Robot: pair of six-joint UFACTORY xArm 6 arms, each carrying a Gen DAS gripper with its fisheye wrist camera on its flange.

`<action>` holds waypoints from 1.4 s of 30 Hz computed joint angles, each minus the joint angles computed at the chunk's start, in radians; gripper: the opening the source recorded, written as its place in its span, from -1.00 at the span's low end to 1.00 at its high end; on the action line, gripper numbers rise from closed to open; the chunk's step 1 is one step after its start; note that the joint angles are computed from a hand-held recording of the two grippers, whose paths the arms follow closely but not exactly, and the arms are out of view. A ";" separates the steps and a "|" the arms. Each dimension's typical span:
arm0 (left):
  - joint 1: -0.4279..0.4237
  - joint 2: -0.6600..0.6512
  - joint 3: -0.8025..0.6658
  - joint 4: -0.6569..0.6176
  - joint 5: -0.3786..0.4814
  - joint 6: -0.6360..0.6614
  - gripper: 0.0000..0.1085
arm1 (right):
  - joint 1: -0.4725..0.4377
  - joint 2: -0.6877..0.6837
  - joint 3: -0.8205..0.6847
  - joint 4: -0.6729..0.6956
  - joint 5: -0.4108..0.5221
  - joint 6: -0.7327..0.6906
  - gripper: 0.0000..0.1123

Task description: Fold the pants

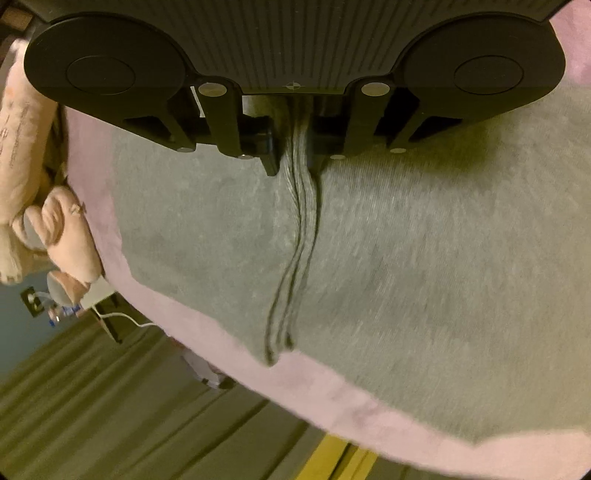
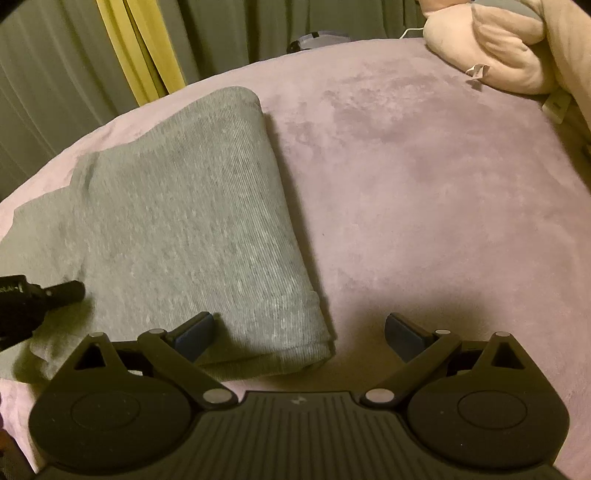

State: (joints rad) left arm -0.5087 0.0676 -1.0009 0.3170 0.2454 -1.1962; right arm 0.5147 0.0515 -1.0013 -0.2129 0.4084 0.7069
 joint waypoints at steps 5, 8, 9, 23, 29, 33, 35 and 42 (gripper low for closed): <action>-0.016 -0.081 -0.010 0.243 0.090 -0.090 -0.68 | 0.002 -0.005 0.002 -0.041 0.003 0.037 0.76; -0.022 -0.135 0.004 0.372 0.182 -0.117 -0.68 | 0.007 0.002 -0.011 -0.053 0.015 0.029 0.76; -0.017 -0.152 0.024 0.378 0.186 -0.112 -0.67 | 0.009 0.007 -0.018 -0.053 0.021 0.019 0.76; 0.029 -0.117 0.000 0.338 0.197 -0.152 -0.08 | 0.021 0.039 -0.062 -0.025 0.062 -0.024 0.76; 0.053 0.009 -0.138 0.285 0.251 -0.032 -0.29 | 0.017 0.044 -0.065 0.006 0.059 -0.044 0.76; 0.053 0.060 -0.182 0.262 0.275 0.010 -0.66 | 0.013 0.047 -0.061 0.040 0.049 -0.062 0.76; 0.018 0.080 -0.223 0.398 0.369 -0.004 -0.85 | 0.012 0.050 -0.063 0.051 0.050 -0.072 0.76; -0.037 -0.044 -0.106 0.421 0.378 0.050 -0.32 | 0.007 0.047 -0.056 0.085 0.045 -0.091 0.76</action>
State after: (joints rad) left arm -0.5460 0.0237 -1.1064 0.7380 0.6236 -1.1460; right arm 0.5213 0.0980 -1.0577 -0.1278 0.4534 0.6162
